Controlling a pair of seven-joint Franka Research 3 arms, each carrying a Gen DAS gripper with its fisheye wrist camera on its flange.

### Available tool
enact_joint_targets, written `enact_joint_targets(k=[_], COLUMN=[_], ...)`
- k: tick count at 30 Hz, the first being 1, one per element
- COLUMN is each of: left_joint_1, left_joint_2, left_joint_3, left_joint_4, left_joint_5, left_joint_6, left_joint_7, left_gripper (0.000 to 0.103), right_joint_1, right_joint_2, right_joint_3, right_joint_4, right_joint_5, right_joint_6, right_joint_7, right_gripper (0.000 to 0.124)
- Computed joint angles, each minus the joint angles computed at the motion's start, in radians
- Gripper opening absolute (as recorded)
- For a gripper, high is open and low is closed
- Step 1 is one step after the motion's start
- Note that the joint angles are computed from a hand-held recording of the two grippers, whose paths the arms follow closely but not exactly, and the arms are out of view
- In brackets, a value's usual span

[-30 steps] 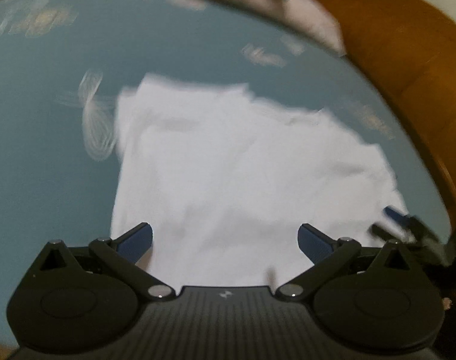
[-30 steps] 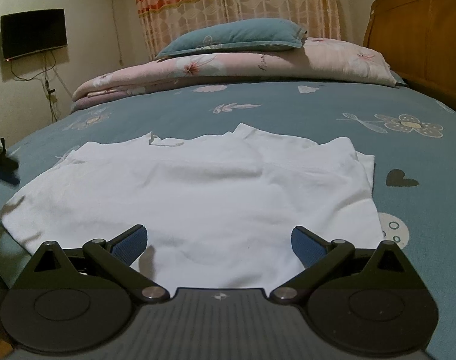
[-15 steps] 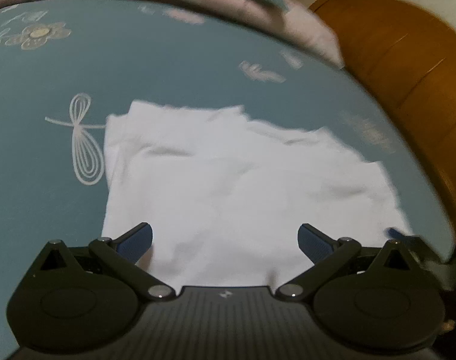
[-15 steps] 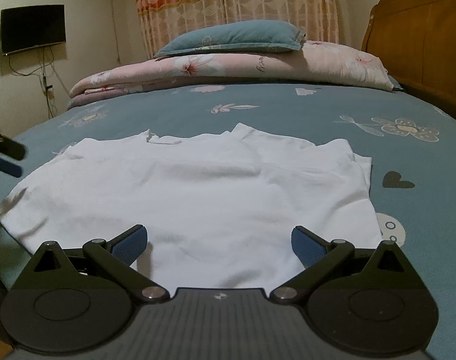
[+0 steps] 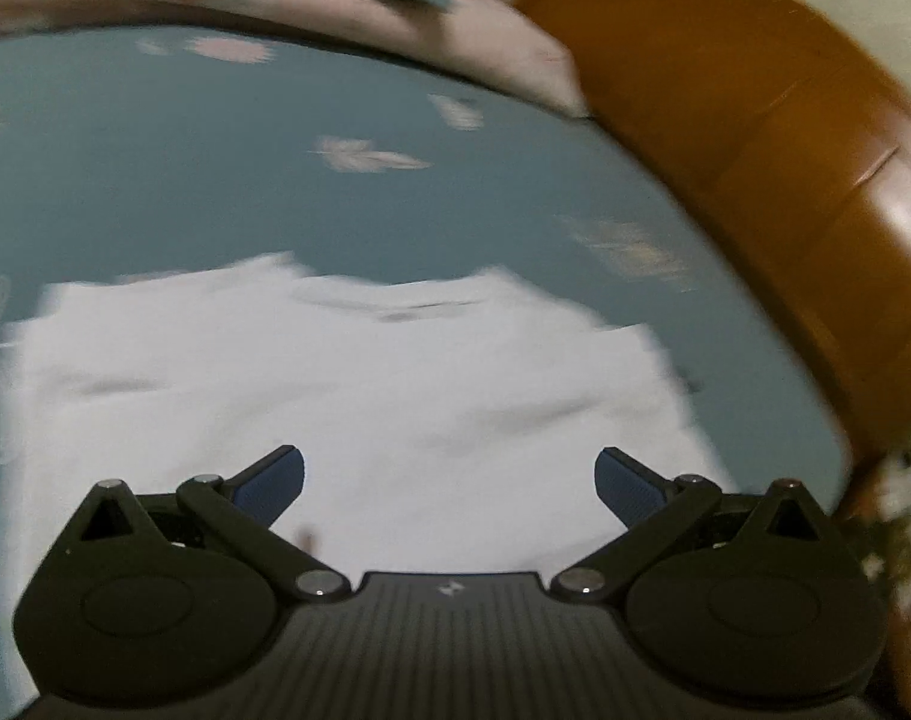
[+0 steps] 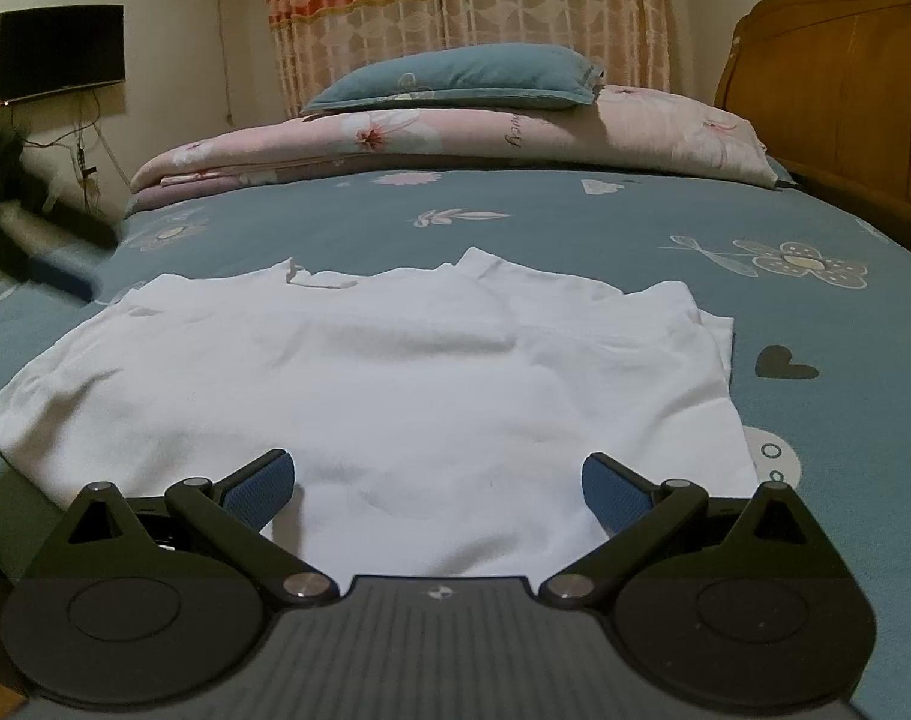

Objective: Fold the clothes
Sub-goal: 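Lower both open grippers toward the shirt hem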

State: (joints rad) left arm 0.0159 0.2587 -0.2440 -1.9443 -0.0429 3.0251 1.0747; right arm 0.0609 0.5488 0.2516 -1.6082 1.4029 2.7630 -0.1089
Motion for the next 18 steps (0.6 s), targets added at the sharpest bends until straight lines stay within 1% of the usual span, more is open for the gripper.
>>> enact_joint_targets(k=[1, 2, 3, 4, 5, 6, 7, 9, 11, 15, 16, 18], left_joint_1=[0.053, 0.091, 0.116, 0.114, 0.109, 0.090, 0.060, 0.027, 0.017, -0.019, -0.023, 0.014], left_joint_2=[0.048, 0.099, 0.151, 0.201, 0.249, 0.290, 0.325, 0.364, 0.407, 0.415, 0.413, 0.420], left_joint_3=[-0.075, -0.132, -0.176, -0.187, -0.193, -0.180, -0.151, -0.115, -0.102, -0.058, -0.057, -0.124], left_joint_4=[0.052, 0.108, 0.166, 0.226, 0.287, 0.342, 0.392, 0.441, 0.497, 0.533, 0.539, 0.544], left_joint_5=[-0.069, -0.117, -0.150, -0.160, -0.165, -0.160, -0.144, -0.120, -0.117, -0.087, -0.076, -0.095], left_joint_6=[0.003, -0.001, -0.009, -0.029, -0.050, -0.076, -0.100, -0.129, -0.177, -0.174, -0.166, -0.145], left_joint_7=[0.069, 0.116, 0.149, 0.155, 0.158, 0.149, 0.129, 0.108, 0.086, 0.039, 0.035, 0.098], left_gripper=[0.102, 0.102, 0.102, 0.102, 0.102, 0.102, 0.102, 0.102, 0.102, 0.102, 0.102, 0.102], right_joint_1=[-0.001, -0.003, -0.004, -0.005, -0.006, -0.006, -0.007, -0.008, -0.010, -0.014, -0.015, -0.014], right_joint_2=[-0.001, -0.002, -0.003, -0.003, -0.003, -0.002, -0.002, -0.002, -0.001, 0.000, 0.001, 0.001], right_joint_3=[0.001, 0.001, 0.001, 0.001, 0.000, -0.001, -0.001, -0.003, -0.004, -0.006, -0.006, -0.007], right_joint_4=[-0.002, -0.003, -0.004, -0.004, -0.004, -0.003, -0.003, -0.002, -0.001, 0.002, 0.003, 0.003], right_joint_5=[0.001, 0.002, 0.004, 0.004, 0.004, 0.004, 0.003, 0.003, 0.002, 0.001, 0.000, -0.003], right_joint_6=[-0.001, -0.003, -0.006, -0.010, -0.013, -0.016, -0.020, -0.026, -0.033, -0.048, -0.051, -0.053], right_joint_7=[-0.005, -0.008, -0.011, -0.012, -0.012, -0.012, -0.013, -0.013, -0.013, -0.006, -0.004, -0.004], right_gripper=[0.103, 0.103, 0.103, 0.103, 0.103, 0.103, 0.103, 0.103, 0.103, 0.103, 0.103, 0.103])
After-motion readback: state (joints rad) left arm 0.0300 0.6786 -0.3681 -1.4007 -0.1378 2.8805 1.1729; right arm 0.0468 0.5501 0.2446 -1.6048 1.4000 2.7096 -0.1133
